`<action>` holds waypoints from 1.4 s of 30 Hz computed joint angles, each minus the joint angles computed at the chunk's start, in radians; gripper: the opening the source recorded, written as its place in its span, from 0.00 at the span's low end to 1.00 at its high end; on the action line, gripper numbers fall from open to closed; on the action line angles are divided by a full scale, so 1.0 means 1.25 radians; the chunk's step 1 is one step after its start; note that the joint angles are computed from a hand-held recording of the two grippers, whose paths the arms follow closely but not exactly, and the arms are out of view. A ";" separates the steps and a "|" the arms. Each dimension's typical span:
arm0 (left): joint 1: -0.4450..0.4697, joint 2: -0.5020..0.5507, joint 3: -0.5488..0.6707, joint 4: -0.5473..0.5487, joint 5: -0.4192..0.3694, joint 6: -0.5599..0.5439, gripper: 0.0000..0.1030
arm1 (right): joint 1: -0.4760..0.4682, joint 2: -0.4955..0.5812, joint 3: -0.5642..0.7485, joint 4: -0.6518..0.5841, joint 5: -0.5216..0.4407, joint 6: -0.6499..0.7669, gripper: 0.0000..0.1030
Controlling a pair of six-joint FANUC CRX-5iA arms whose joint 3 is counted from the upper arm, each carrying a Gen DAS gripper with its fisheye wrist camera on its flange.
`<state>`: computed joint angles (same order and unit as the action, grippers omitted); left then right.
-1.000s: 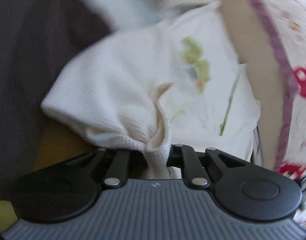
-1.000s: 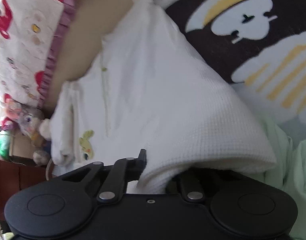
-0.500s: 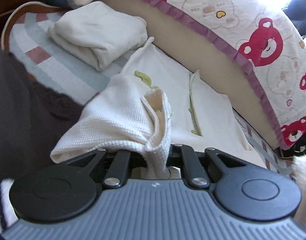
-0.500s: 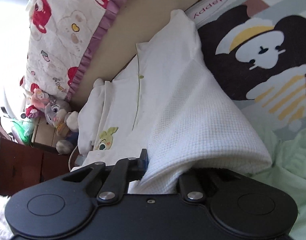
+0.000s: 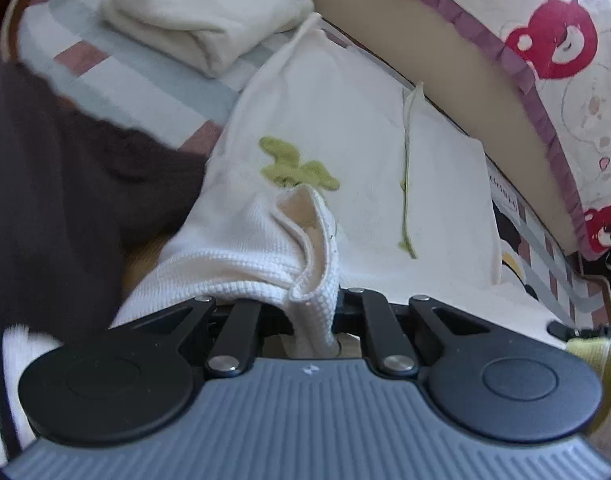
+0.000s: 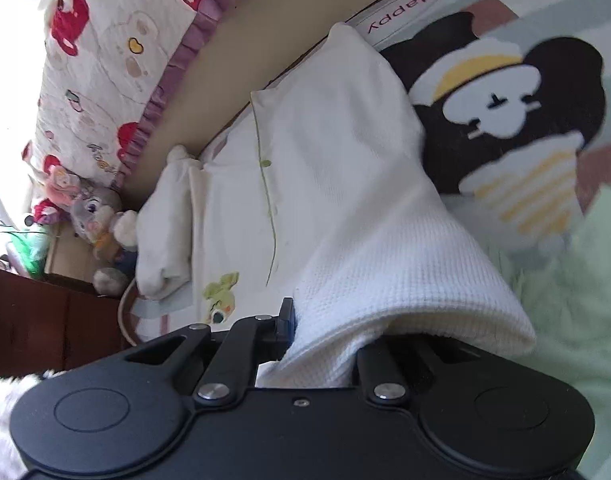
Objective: Fold clothes
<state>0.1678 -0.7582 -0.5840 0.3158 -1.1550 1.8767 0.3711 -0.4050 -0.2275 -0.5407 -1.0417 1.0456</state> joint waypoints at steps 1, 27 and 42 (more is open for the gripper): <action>0.012 0.031 0.010 0.018 0.002 -0.034 0.10 | 0.003 0.023 0.016 0.010 -0.004 0.001 0.11; -0.014 0.776 0.583 -0.013 0.023 -0.371 0.11 | -0.073 0.788 0.883 0.062 -0.382 0.037 0.11; 0.006 0.944 0.732 0.027 0.046 -0.322 0.11 | -0.022 0.885 0.955 0.181 -0.201 0.101 0.11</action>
